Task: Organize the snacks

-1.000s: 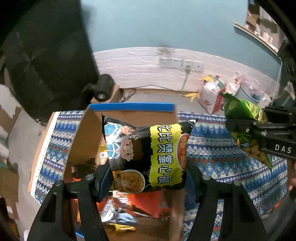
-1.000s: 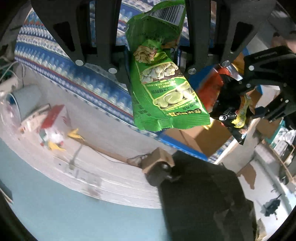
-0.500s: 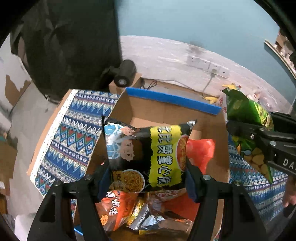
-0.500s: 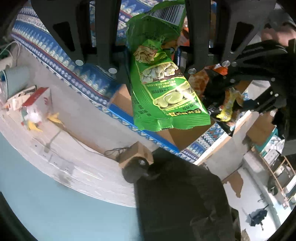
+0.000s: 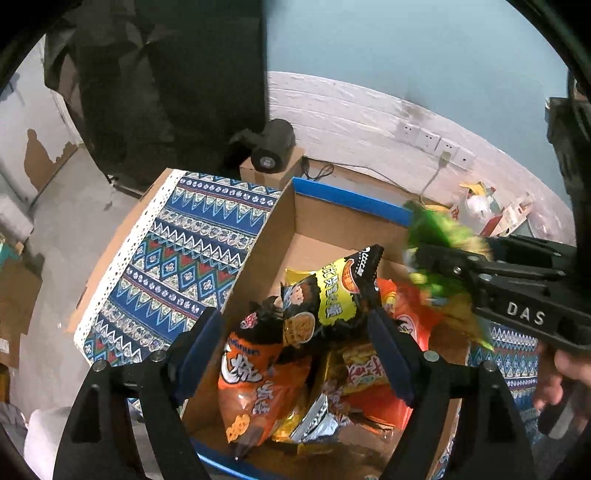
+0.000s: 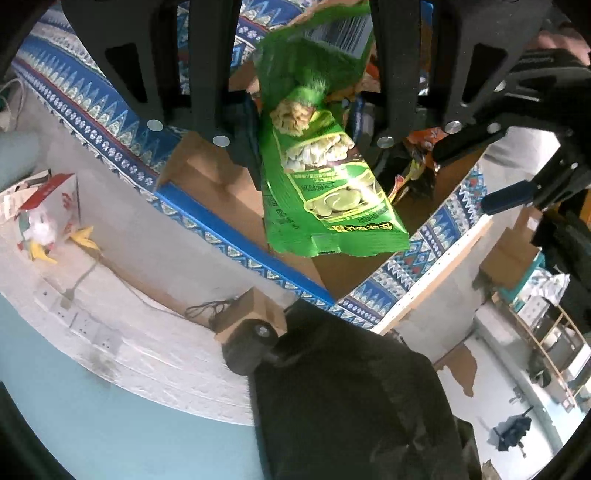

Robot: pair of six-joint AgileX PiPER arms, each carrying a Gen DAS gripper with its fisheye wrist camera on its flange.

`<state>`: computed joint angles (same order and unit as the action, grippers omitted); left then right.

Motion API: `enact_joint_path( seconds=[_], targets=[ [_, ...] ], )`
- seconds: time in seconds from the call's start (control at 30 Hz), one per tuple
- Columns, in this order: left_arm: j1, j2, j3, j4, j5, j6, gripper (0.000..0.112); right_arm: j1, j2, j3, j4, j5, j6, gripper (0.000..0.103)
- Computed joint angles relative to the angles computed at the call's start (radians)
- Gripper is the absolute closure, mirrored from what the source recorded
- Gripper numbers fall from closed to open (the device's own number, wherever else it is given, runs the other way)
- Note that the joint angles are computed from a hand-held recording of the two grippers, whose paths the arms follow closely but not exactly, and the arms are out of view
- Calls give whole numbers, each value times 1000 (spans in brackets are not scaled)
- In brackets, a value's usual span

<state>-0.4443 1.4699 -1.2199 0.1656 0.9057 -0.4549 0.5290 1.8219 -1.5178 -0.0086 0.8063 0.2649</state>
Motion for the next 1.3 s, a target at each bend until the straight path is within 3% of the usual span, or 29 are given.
enact_joint_path(
  seconds=[0.03, 0.2, 0.53, 1.03, 1.3],
  targets=[
    [0, -7, 2, 0, 3, 2, 30, 1, -2, 0, -2, -4, 1, 54],
    [-12, -50, 8, 19, 27, -8, 24, 18, -56, 27, -49, -31, 40, 41],
    [-78, -116, -15, 57, 82, -49, 22, 105, -252, 176, -285, -28, 270, 25],
    [-336, -161, -71, 279, 177, -220, 12, 295, -520, 411, -679, 58, 623, 22],
    [-438, -157, -94, 355, 216, -285, 11, 329, -626, 496, -735, 91, 686, 22]
  ],
)
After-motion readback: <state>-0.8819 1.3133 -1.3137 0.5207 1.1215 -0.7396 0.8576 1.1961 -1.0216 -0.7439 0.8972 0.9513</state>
